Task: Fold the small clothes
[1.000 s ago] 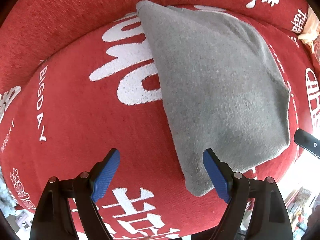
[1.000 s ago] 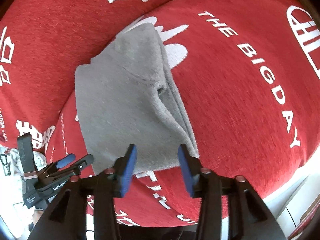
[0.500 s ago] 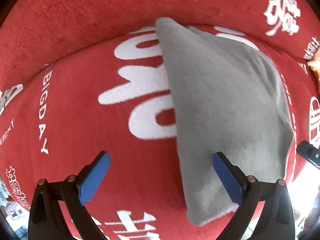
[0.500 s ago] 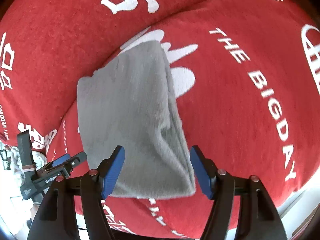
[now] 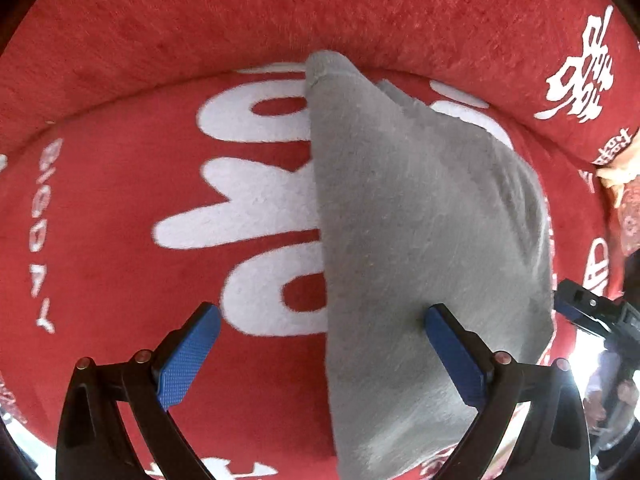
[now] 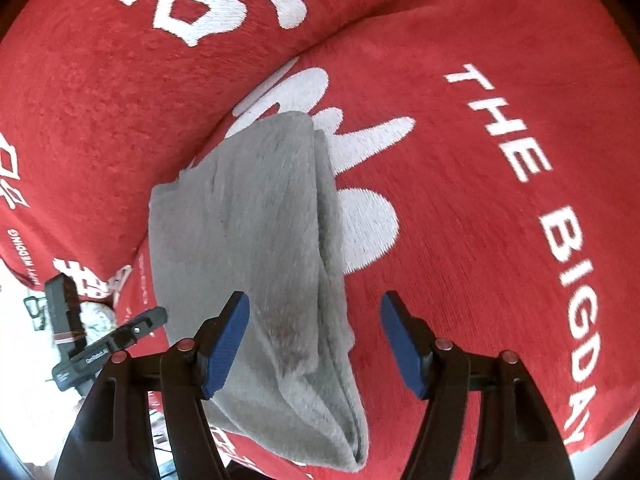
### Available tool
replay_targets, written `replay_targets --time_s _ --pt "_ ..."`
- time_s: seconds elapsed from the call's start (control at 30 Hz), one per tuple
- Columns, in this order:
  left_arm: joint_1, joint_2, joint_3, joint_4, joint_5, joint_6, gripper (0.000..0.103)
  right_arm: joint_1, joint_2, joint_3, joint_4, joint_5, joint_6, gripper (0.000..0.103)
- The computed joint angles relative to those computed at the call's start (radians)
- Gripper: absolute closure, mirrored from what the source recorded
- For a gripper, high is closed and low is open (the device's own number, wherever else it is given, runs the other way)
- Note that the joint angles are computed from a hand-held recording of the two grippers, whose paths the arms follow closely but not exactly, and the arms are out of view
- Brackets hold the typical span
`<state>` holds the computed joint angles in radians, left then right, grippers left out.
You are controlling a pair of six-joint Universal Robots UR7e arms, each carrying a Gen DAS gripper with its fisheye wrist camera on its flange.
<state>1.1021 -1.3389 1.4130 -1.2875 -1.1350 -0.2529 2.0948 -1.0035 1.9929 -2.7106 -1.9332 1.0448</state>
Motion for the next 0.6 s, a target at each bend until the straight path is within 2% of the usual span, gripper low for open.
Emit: replay_targets --time_s 0.07,0.23,0.27,0.33,0.5,0.6 --pt "0.018 0.016 -0.012 -0.001 -0.050 0.013 0.000 -0.030 -0.002 0.031 -0.074 0.062 -0.027 0.029" --pt "0.070 0.057 -0.026 -0.021 -0.211 0.059 0.000 -0.133 0.021 0.111 -0.283 0.293 -0.118 0.029" --pt "0.075 0.060 -0.025 -0.019 -0.229 0.062 0.000 -0.144 0.028 0.116 -0.306 0.317 -0.131 0.029" --pt "0.075 0.069 -0.013 -0.030 -0.245 0.064 0.000 -0.159 0.046 0.113 -0.352 0.350 -0.166 0.028" --pt "0.049 0.077 0.019 -0.081 -0.224 0.073 0.000 -0.168 0.100 0.055 -0.359 0.377 -0.228 0.028" --pt "0.037 0.076 0.030 -0.095 -0.203 0.064 0.000 -0.164 0.125 0.032 -0.370 0.370 -0.213 0.028"
